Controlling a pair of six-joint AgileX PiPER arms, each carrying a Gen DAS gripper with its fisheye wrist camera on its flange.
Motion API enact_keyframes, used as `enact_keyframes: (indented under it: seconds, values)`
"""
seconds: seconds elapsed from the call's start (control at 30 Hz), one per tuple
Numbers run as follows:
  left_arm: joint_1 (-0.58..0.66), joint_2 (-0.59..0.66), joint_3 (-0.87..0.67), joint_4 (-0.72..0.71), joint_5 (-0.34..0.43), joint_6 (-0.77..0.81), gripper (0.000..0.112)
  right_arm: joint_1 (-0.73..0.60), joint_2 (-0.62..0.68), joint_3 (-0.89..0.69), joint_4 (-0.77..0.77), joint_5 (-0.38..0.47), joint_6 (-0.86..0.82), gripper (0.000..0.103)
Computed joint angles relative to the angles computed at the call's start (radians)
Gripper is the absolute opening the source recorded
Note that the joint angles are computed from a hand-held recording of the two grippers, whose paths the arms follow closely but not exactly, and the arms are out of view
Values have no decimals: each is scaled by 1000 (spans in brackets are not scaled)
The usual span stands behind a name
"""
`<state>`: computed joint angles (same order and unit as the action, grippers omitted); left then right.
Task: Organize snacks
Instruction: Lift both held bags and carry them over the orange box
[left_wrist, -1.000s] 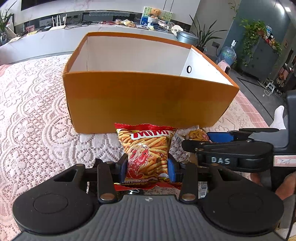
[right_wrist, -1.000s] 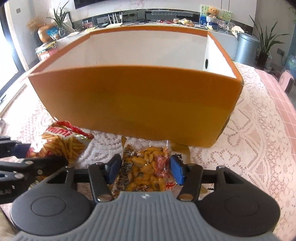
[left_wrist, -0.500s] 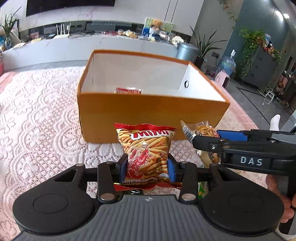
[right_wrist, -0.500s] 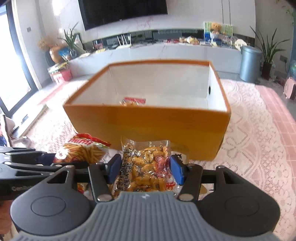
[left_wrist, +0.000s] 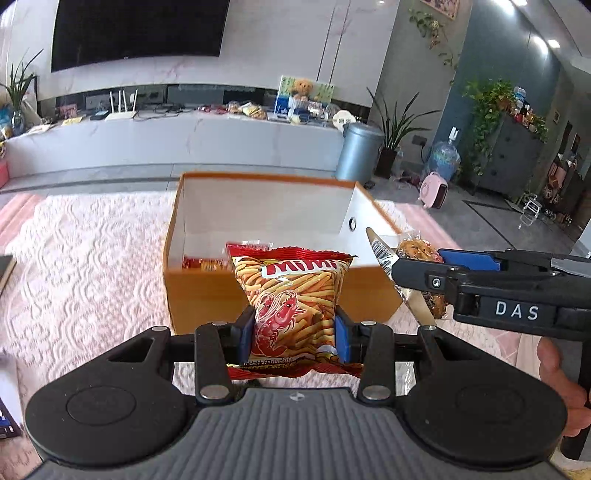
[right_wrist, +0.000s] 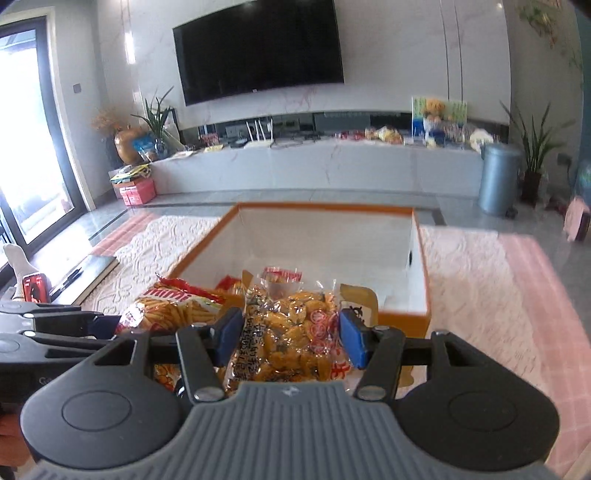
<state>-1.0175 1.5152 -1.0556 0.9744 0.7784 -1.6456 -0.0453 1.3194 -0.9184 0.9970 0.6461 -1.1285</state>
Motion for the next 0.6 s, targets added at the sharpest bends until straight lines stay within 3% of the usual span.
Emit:
enact_keyframes:
  seconds: [0.27,0.6]
  values:
    - [89,59,-142,-43,-16,161,47,36,63,-129,-92,-23,66,56]
    - [230,192,-277,-166,-76,363,47,105,306,-394,-290,-18,218,55]
